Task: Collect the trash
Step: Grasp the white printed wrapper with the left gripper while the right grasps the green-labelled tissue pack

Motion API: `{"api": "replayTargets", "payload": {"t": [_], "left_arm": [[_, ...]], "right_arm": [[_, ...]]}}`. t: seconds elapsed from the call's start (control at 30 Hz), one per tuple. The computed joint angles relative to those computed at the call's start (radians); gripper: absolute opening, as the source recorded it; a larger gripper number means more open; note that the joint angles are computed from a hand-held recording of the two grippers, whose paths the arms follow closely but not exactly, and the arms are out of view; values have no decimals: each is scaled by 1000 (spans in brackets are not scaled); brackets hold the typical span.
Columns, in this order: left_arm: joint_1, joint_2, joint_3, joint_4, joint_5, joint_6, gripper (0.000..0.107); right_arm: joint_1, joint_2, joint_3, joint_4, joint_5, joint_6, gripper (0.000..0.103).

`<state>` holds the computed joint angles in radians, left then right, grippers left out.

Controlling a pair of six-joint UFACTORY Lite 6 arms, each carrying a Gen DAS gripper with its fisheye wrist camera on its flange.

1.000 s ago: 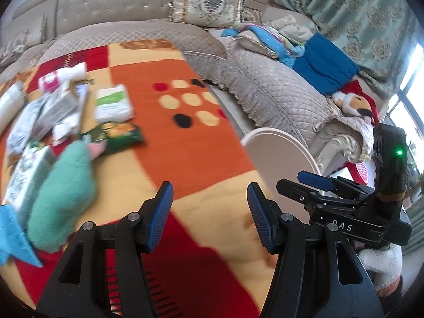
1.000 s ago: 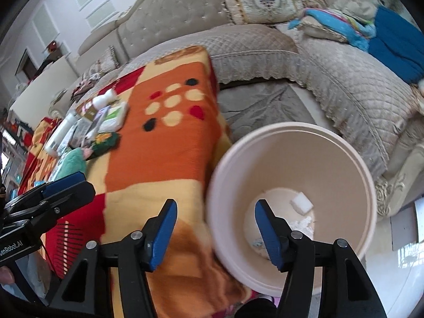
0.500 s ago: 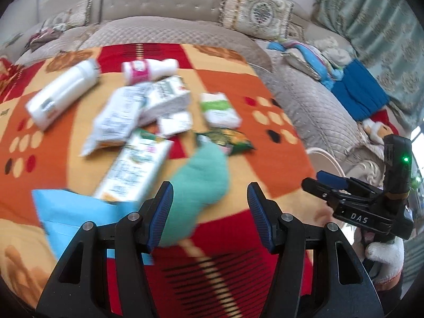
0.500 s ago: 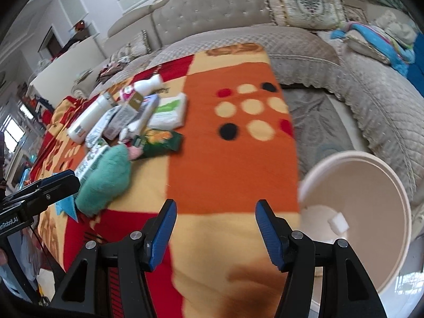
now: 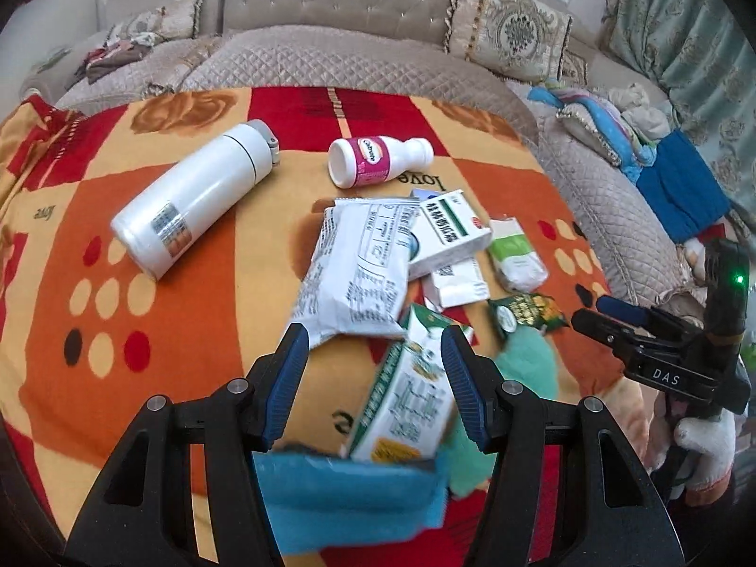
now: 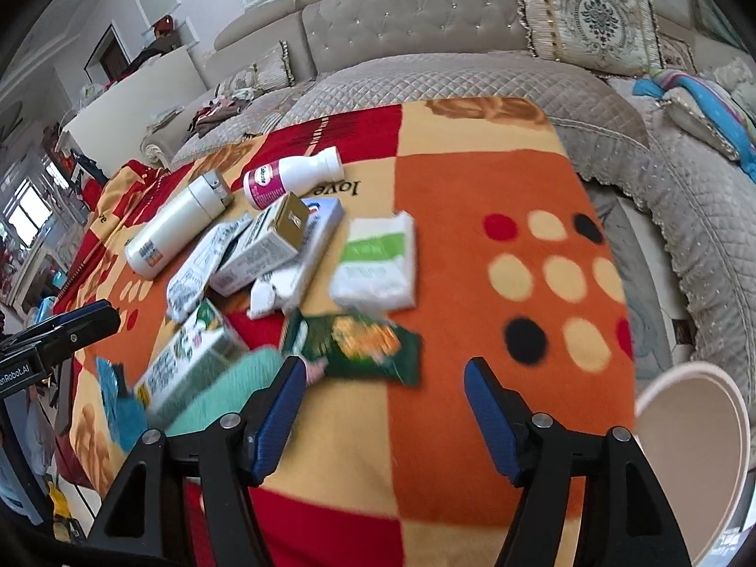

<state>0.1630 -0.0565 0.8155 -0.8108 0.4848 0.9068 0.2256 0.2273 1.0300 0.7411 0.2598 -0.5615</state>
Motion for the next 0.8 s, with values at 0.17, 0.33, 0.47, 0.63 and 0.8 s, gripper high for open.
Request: {"api": "replayTargets", "payload": {"t": [0.17,0.33,0.47,0.63,0.8], "left_arm": [[-33,178,159,48,13,-24,66],[-65,361,321,113,27,-80,66],[-78,458,404,174,25,-132,66],[-94,526,452,224,13,-167,68],[-98,523,431,223,-18,-149,68]], "right_arm": [[20,153,177,-120,30,125,67],[19,294,338,-161,71,172,68],[15,398,452,-168,106,182,68],[28,501,570,-288,122,289,71],[42,545,634,-425,115,401,71]]}}
